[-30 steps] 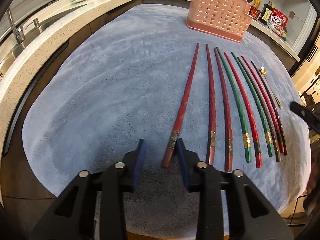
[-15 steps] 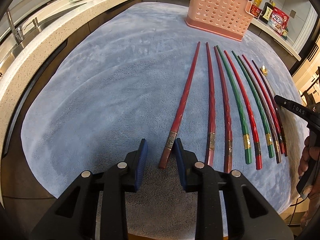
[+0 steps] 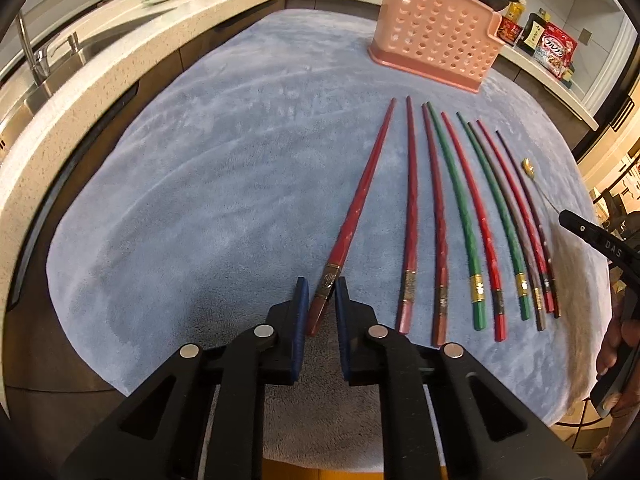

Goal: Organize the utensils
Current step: 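Lower the left tool to a dark red chopstick while the right tool lowers to another chopstick, then close the left tool on its chopstick while the right tool closes on its chopstick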

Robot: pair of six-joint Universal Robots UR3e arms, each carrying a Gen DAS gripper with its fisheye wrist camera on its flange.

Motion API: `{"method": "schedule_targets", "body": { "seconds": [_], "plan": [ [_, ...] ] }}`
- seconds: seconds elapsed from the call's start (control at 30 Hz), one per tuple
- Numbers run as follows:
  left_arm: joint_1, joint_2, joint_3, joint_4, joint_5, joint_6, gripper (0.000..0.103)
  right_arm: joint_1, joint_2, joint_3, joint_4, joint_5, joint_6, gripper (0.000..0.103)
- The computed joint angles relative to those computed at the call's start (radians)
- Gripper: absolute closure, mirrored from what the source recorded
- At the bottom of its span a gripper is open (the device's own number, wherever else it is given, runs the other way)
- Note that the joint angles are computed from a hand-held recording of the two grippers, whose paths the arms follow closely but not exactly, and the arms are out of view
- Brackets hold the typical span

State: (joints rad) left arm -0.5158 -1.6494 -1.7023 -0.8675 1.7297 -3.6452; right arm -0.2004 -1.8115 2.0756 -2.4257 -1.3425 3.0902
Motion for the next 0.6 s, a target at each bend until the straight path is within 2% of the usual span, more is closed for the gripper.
{"method": "schedule_targets", "body": {
  "seconds": [0.37, 0.43, 0.5, 0.6],
  "plan": [
    [0.001, 0.044, 0.113, -0.043, 0.005, 0.001, 0.094, -0.103, -0.148, -0.065, 0.149, 0.073, -0.026, 0.094],
    [-0.003, 0.037, 0.157, -0.059, 0.019, 0.005, 0.095, -0.113, -0.146, -0.091, 0.162, 0.079, -0.032, 0.101],
    [0.003, 0.025, 0.21, -0.076, 0.024, 0.013, 0.103, -0.124, -0.145, -0.108, 0.173, 0.091, -0.035, 0.101],
    [0.012, 0.005, 0.283, -0.095, 0.034, 0.021, 0.103, -0.125, -0.124, -0.138, 0.172, 0.095, -0.031, 0.102]
  ]
}}
